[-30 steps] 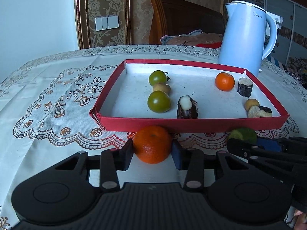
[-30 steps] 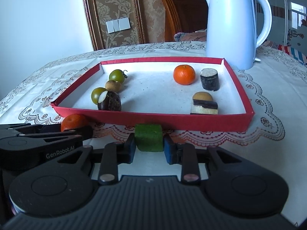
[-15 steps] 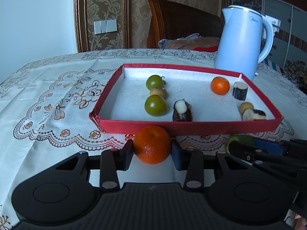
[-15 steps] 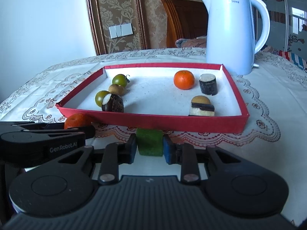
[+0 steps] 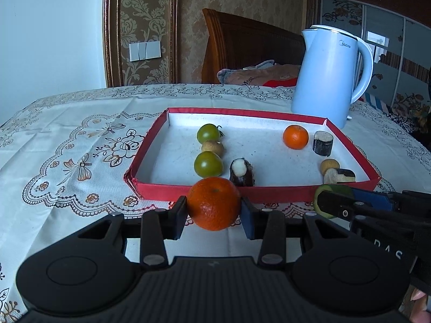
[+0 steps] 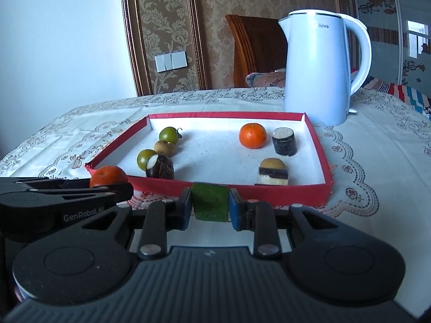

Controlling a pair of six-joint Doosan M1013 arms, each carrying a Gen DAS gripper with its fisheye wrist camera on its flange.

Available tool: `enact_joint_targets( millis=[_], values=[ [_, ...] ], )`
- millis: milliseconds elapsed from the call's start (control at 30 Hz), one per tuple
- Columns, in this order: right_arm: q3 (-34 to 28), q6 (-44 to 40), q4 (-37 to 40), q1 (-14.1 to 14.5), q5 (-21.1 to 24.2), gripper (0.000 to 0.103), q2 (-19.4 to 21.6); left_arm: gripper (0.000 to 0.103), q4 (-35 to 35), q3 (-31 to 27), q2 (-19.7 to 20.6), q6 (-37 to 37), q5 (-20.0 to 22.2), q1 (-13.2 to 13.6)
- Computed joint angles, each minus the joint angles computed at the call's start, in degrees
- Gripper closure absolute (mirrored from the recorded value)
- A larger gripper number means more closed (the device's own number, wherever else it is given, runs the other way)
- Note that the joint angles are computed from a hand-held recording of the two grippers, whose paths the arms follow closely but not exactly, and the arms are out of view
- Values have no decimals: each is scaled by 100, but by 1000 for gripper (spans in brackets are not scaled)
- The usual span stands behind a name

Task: Organize fruits
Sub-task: 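Carry the cucumber in the right tool and mandarin in the left tool into the tray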

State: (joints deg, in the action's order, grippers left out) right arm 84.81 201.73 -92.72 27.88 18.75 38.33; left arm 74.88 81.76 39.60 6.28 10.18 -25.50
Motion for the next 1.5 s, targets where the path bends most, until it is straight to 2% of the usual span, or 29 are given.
enact_joint_targets(
  millis=[200, 467, 767, 900, 1000, 1200, 1300, 1400, 1500],
  values=[
    [-63, 93, -150, -7, 145, 76, 18, 63, -570, -118, 17, 539, -79, 15],
    [-429, -523, 324, -64, 395, 76, 204, 63, -1634, -682, 280, 1566, 241, 2],
    [-1120, -1882, 1531, -151, 467, 76, 592, 63, -1879, -1407, 684, 1816, 868, -11],
    [-1426, -2499, 2195, -190, 502, 76, 767, 63, -2057, -1622, 818, 2012, 1031, -6],
    [-1592, -2770, 2429, -203, 544, 76, 866, 63, -1861, -1687, 873, 1816, 1110, 1],
    [-1894, -3520, 3231, -248, 566, 76, 1034, 63, -2032, -1901, 994, 1901, 1281, 31],
    [-1968, -3718, 3442, -258, 594, 76, 1077, 63, -2367, -2005, 1048, 2160, 1330, 53],
    [-2037, -3798, 3470, -252, 654, 76, 1121, 63, -2168, -2007, 1061, 2029, 1390, 43],
    [-2089, -3819, 3466, -250, 687, 75, 1152, 63, -2293, -2000, 1054, 2069, 1354, 60]
  ],
)
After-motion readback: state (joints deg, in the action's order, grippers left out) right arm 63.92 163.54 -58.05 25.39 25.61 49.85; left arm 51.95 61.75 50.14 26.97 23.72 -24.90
